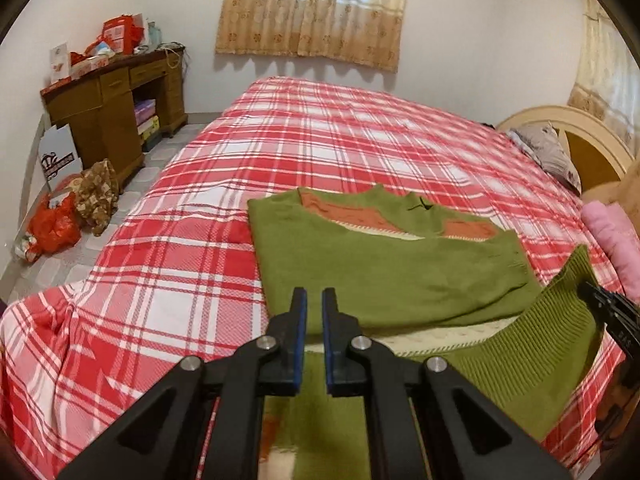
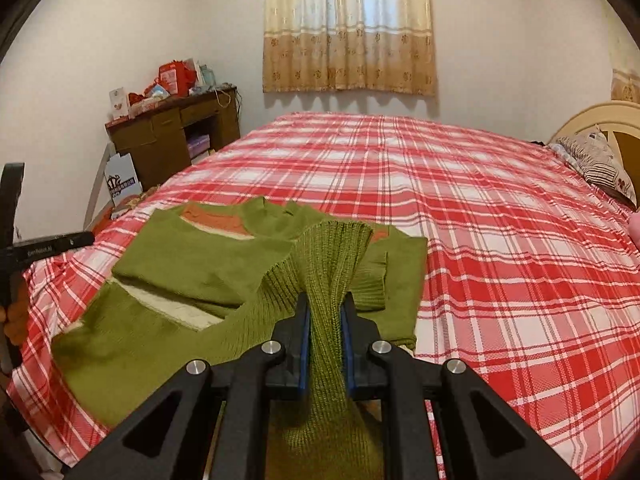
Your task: Fold small clothes
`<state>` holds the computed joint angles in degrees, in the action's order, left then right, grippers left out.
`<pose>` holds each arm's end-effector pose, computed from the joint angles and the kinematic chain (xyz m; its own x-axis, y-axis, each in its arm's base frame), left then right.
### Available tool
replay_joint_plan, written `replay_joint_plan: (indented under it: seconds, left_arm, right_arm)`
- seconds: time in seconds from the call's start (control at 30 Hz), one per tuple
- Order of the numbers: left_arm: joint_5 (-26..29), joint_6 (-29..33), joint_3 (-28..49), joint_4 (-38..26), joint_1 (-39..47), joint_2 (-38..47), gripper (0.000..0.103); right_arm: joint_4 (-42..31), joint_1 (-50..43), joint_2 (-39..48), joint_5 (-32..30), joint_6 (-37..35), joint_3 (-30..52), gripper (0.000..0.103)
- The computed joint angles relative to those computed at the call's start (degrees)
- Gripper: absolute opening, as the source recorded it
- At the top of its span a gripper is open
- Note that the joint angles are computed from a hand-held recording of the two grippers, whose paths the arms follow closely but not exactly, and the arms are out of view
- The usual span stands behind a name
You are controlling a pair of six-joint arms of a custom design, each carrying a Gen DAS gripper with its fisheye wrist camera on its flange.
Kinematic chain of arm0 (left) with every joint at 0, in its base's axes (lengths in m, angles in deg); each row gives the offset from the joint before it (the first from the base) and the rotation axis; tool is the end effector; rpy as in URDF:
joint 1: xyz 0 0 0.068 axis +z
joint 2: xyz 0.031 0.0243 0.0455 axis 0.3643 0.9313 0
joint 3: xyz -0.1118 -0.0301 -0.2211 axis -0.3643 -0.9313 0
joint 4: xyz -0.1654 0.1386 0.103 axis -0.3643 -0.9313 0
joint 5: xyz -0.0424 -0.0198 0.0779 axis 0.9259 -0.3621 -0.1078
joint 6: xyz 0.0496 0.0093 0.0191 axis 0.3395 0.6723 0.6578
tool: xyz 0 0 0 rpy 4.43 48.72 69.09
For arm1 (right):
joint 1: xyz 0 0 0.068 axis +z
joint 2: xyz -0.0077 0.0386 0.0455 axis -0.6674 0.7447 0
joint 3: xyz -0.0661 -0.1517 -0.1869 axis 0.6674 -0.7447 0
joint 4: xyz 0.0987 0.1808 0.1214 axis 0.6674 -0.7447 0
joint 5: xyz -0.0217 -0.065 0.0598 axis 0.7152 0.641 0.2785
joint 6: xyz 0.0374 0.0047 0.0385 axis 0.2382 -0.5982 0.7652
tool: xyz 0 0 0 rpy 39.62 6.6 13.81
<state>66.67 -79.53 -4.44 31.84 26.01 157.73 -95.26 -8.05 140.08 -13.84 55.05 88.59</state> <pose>0.3227 0.0152 0.2397 -0.7046 0.0445 -0.7082 0.2125 0.9655 -0.1507 0.2675 0.1621 0.2077 -0.5961 -0.0370 -0.8020 -0.0693 0.9976 0.0055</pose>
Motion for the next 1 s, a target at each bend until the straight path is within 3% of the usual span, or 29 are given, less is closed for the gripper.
replay_joint_plan:
  seconds: [0.03, 0.1, 0.17, 0.23, 0.57, 0.6, 0.67, 0.77, 0.9, 0.97, 1.0]
  left_arm:
    - [2.1, 1.1, 0.3, -1.1, 1.0, 0.4, 0.010]
    - [6.1, 4.8, 0.5, -4.9, 3.0, 0.9, 0.024]
    - [7.3, 7.5, -2.2, -5.8, 3.8, 0.0, 0.058]
    - [5.5, 9.0, -6.5, -3.9, 3.2, -1.7, 0.067]
    - [-3.4, 7.6, -12.5, 2.1, -2.8, -0.6, 0.061]
    - [-4.3, 7.4, -12.9, 2.3, -3.1, -1.3, 0.057]
    - [-6.9, 7.5, -15.0, 3.8, -4.0, -3.8, 0.017]
    - [-2.6, 9.6, -16.0, 3.4, -2.2, -5.4, 0.008]
    - [-2.0, 10.7, -16.4, 4.0, -1.8, -4.1, 0.011]
    - [-1.7, 9.6, -15.0, 3.7, -1.6, -2.3, 0.026]
    - [-0.8, 9.1, -14.2, 3.0, -1.2, -1.6, 0.027]
  right_arm:
    - [0.3, -0.1, -0.3, -0.3, 0.1, -0.9, 0.013]
    - [0.7, -0.1, -1.2, -0.6, 0.6, -2.8, 0.013]
    - [1.0, 0.0, -2.3, -0.9, 2.0, -5.1, 0.013]
    - [1.6, 0.3, -2.8, -1.0, 3.3, -6.8, 0.013]
    - [2.2, 1.1, -4.0, -1.2, 5.8, -10.0, 0.013]
    - [2.2, 1.1, -3.9, -1.2, 6.1, -10.1, 0.013]
    - [2.2, 1.1, -3.5, -1.4, 6.9, -10.6, 0.013]
    - [3.1, 0.4, -3.5, -2.9, 8.3, -11.6, 0.013]
    - [3.5, 0.0, -3.0, -3.6, 9.0, -12.0, 0.013]
    - [3.6, 0.0, -2.6, -3.6, 8.8, -11.8, 0.013]
    - [3.6, 0.0, -2.5, -3.6, 8.9, -11.8, 0.013]
